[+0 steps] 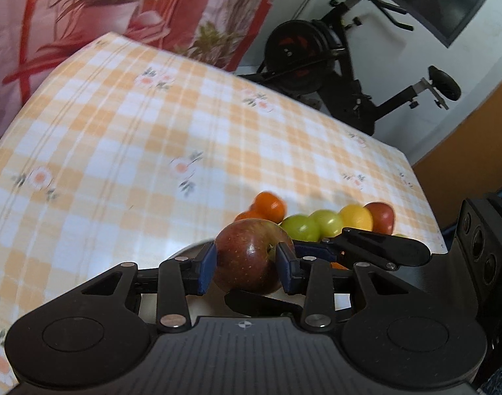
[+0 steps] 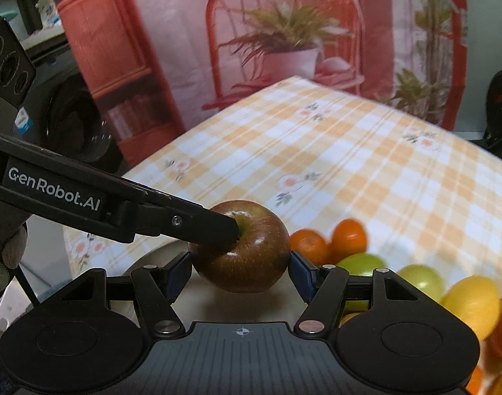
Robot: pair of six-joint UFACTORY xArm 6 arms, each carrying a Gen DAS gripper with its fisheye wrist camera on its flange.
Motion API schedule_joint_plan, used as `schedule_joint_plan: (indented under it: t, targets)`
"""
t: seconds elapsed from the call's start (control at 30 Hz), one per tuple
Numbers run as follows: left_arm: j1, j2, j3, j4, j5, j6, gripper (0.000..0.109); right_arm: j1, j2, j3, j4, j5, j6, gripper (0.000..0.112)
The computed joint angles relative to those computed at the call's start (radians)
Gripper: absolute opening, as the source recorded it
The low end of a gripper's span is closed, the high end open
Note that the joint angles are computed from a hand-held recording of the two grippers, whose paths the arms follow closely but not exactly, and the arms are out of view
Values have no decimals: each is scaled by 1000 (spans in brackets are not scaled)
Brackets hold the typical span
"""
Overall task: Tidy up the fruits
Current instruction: 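Carry the red apple with the left tool over the white plate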
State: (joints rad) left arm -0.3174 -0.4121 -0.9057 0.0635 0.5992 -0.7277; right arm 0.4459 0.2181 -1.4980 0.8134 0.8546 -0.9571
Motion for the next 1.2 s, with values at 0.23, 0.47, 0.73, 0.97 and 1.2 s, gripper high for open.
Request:
schedule_joint_plan:
  t: [0.23, 0.47, 0.73, 0.97, 1.2]
  targets:
    - [20, -50, 70, -29, -11, 4, 41, 31, 4, 13, -40, 11, 9, 61]
    - [14, -74, 97, 6, 7, -31, 42, 43, 19, 6, -50, 15, 2, 61]
    - [14, -89, 108, 57, 18, -82, 42, 50, 36, -1, -18, 8, -40, 61]
    - [5, -90, 107, 113, 31, -121, 51, 51, 30, 13, 3, -3, -67, 61]
    - [0, -90, 105, 152, 47, -152, 57, 50, 25, 21, 10, -7, -73, 61]
